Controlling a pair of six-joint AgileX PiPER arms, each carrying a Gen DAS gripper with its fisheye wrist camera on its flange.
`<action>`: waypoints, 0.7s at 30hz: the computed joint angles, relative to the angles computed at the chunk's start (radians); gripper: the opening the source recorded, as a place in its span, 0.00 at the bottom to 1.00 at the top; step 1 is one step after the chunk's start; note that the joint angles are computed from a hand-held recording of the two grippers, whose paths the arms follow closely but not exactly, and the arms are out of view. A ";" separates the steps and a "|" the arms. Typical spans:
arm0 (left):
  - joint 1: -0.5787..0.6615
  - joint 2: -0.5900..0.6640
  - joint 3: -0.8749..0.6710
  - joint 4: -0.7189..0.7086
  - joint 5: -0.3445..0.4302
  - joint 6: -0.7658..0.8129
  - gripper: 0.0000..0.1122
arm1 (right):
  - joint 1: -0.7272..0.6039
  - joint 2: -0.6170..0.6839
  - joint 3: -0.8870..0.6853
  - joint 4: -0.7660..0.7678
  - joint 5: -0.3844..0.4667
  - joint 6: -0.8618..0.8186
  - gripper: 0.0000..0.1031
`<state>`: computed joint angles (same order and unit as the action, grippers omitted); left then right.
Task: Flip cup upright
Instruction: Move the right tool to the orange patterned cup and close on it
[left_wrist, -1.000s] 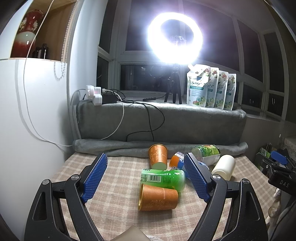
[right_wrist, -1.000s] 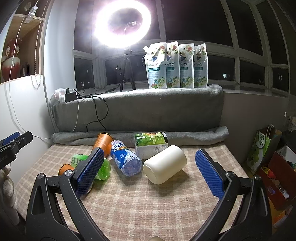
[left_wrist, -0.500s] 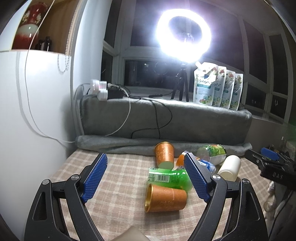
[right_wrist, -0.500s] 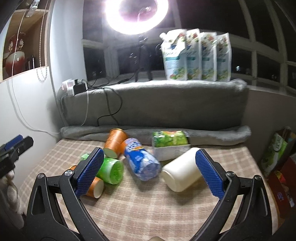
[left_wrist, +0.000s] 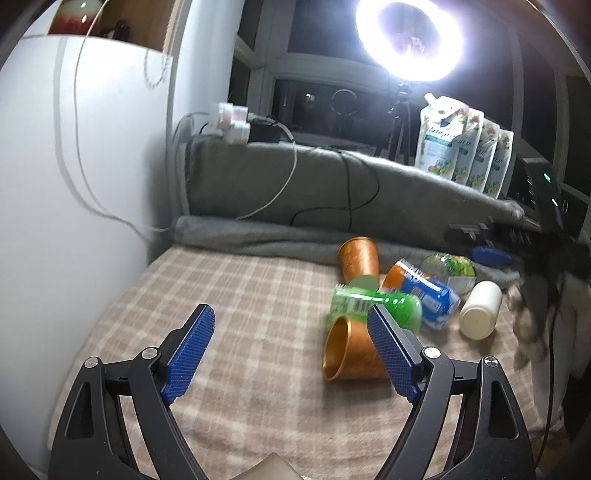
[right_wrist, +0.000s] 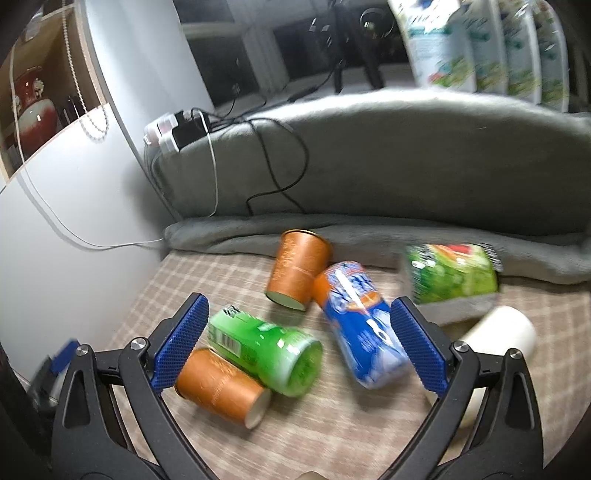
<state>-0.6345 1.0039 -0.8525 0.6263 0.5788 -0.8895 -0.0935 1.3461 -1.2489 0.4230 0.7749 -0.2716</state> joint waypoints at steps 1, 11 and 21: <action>0.013 -0.006 0.007 -0.020 -0.002 0.017 0.76 | 0.010 0.042 -0.042 0.003 0.023 0.014 0.97; 0.170 -0.040 0.044 -0.235 -0.050 0.222 0.76 | 0.079 0.418 -0.462 -0.026 0.278 0.179 0.78; 0.263 -0.050 0.056 -0.336 -0.074 0.327 0.76 | 0.122 0.671 -0.741 -0.117 0.391 0.296 0.71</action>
<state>-0.3712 0.9535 -0.7962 0.2904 0.5049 -0.5621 0.0289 2.0166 -1.9903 0.3060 1.1660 0.0242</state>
